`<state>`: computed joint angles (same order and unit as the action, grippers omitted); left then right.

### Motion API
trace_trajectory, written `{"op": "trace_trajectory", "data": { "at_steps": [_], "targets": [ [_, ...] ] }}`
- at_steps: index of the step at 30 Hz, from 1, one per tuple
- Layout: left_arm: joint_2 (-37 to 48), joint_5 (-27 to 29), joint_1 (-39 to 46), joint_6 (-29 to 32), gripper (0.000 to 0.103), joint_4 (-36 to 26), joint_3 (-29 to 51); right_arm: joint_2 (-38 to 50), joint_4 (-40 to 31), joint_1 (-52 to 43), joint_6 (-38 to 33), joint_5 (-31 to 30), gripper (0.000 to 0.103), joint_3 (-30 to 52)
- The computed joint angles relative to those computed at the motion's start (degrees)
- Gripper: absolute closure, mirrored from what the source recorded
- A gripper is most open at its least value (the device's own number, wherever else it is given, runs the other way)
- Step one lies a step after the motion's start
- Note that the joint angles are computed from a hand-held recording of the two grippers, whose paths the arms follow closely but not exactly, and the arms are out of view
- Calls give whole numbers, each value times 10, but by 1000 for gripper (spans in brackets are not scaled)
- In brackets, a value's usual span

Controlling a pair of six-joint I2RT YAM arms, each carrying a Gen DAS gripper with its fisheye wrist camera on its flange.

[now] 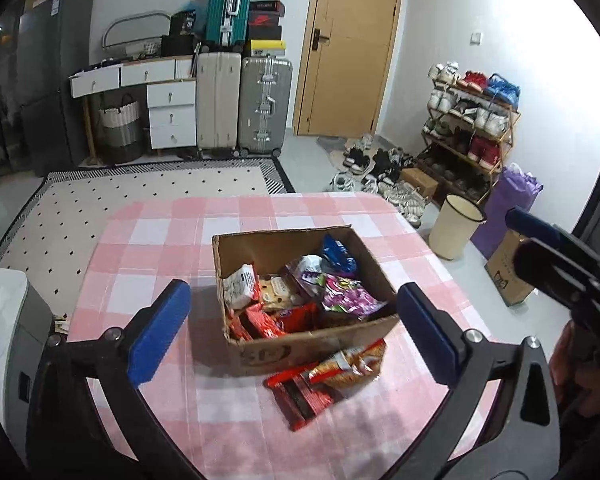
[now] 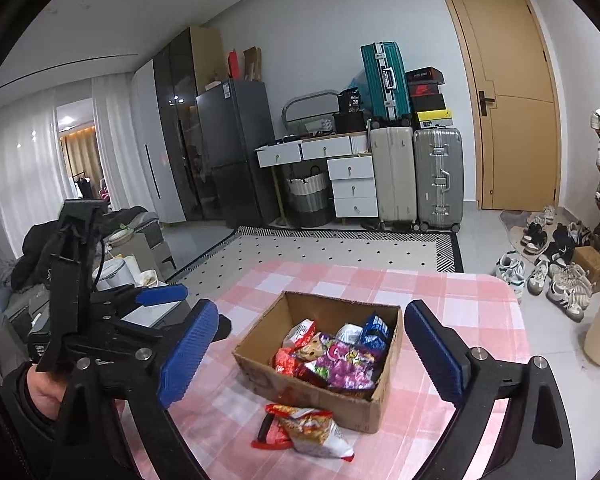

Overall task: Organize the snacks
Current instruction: 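Withdraw both tools from the box toward the last snacks on the table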

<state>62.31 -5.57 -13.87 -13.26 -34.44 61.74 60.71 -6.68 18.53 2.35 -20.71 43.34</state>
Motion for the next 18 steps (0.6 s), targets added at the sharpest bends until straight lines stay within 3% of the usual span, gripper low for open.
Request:
{"op": "trace_trajectory", "data": {
  "at_steps": [4, 18],
  "targets": [
    [-60, -50, -44, -12, 0, -21, -32, -52, 0, 9, 6, 12, 5, -42],
    [-198, -130, -143, -104, 0, -82, -122, -187, -25, 50, 37, 57, 2, -151]
  ]
}}
